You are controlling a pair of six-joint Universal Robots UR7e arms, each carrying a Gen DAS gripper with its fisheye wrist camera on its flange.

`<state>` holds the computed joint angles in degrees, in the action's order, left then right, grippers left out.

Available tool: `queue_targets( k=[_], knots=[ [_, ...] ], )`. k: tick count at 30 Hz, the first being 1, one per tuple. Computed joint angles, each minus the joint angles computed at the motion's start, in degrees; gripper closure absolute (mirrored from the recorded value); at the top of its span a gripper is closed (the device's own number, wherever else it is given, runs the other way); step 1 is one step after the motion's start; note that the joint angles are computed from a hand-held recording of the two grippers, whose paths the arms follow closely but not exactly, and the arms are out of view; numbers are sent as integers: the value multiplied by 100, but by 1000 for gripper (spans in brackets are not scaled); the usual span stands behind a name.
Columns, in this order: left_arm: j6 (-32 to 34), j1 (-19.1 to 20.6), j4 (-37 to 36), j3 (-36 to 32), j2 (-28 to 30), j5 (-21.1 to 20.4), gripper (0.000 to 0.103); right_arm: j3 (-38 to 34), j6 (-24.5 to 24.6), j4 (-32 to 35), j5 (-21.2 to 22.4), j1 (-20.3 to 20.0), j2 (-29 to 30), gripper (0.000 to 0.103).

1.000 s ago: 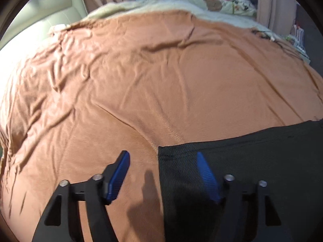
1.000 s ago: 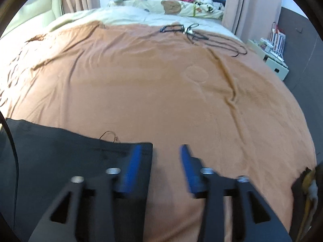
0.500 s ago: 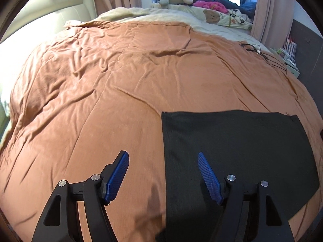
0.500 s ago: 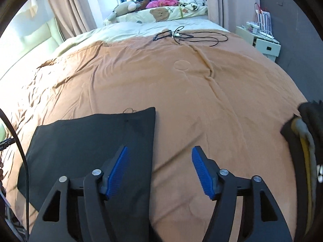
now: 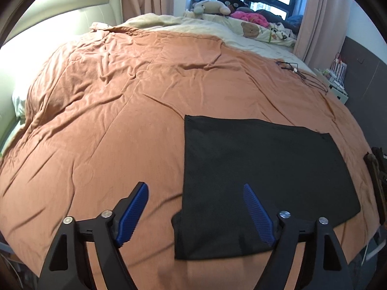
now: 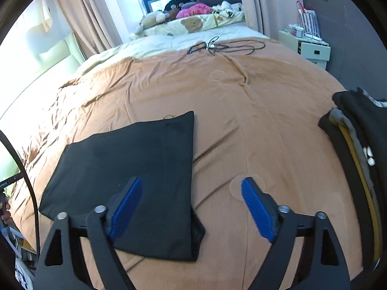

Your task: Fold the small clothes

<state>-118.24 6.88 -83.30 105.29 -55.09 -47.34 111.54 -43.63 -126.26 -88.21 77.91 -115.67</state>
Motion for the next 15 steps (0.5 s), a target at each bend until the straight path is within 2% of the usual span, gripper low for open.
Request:
queue_targets(
  k=[2,6,12,15],
  knots=[
    [-114,-121,-108,57,7,-19,3,57,-23,235,191,-167,-245,11],
    [-321,-375,-346,153,85,-50,0,283,-138,354,477,-434,-691,0],
    [-430,-625,-681,250,223,-156,0,454,-336,818,1003,-997,-1231,0],
    [-529,-718,-830,307,273,-246,0,534,-416,949,1064,-1177,-1391,0]
  ],
)
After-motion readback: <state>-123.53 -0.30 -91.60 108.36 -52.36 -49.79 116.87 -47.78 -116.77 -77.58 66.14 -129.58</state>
